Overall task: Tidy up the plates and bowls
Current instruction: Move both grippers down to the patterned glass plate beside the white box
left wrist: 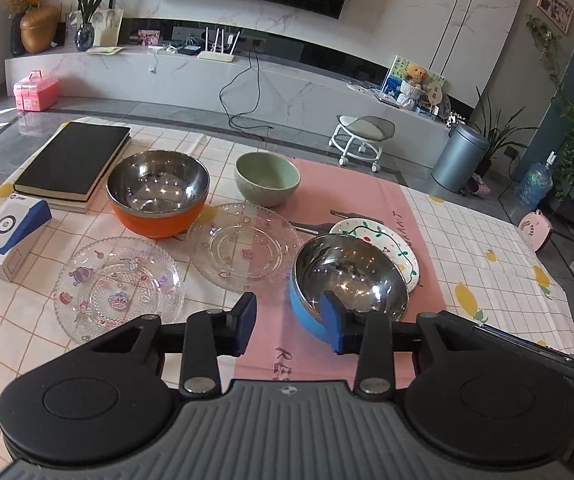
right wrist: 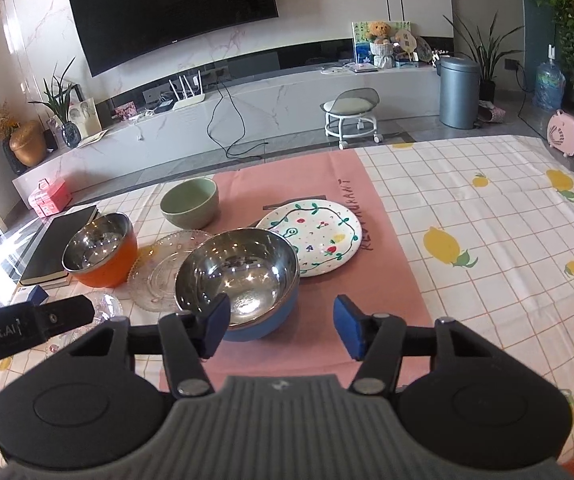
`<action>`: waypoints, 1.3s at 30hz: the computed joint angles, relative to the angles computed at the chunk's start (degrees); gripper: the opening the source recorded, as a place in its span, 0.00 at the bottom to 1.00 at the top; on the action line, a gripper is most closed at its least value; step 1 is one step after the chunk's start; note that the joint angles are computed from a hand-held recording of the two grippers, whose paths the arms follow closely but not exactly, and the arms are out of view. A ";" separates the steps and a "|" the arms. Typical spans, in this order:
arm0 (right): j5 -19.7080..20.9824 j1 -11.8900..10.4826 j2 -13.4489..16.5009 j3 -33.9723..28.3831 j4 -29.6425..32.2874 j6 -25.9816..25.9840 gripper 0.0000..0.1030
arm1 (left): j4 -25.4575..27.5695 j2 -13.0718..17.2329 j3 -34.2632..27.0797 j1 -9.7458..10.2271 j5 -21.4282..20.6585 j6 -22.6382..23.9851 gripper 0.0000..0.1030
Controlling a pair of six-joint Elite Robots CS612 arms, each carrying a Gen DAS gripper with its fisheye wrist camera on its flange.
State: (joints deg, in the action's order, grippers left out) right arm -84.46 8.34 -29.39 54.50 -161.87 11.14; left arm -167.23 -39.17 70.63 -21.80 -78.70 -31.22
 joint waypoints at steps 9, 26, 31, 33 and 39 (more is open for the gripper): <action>3.81 -0.10 5.78 -9.96 5.78 1.06 0.40 | 5.34 1.97 -3.86 1.11 0.76 -1.58 0.38; 26.82 2.84 13.97 -21.80 11.51 0.70 0.35 | 11.22 1.50 -3.58 9.73 -9.03 11.00 0.42; 27.22 3.16 17.13 -27.09 17.97 2.99 0.29 | 8.76 2.90 -2.31 11.78 -12.38 11.93 0.42; 27.24 3.16 18.84 -30.04 19.64 4.01 0.29 | 8.31 3.26 -1.84 12.23 -13.11 11.71 0.42; 26.21 3.53 22.64 -36.68 23.15 6.11 0.29 | 4.40 4.12 -0.70 13.39 -16.76 8.23 0.42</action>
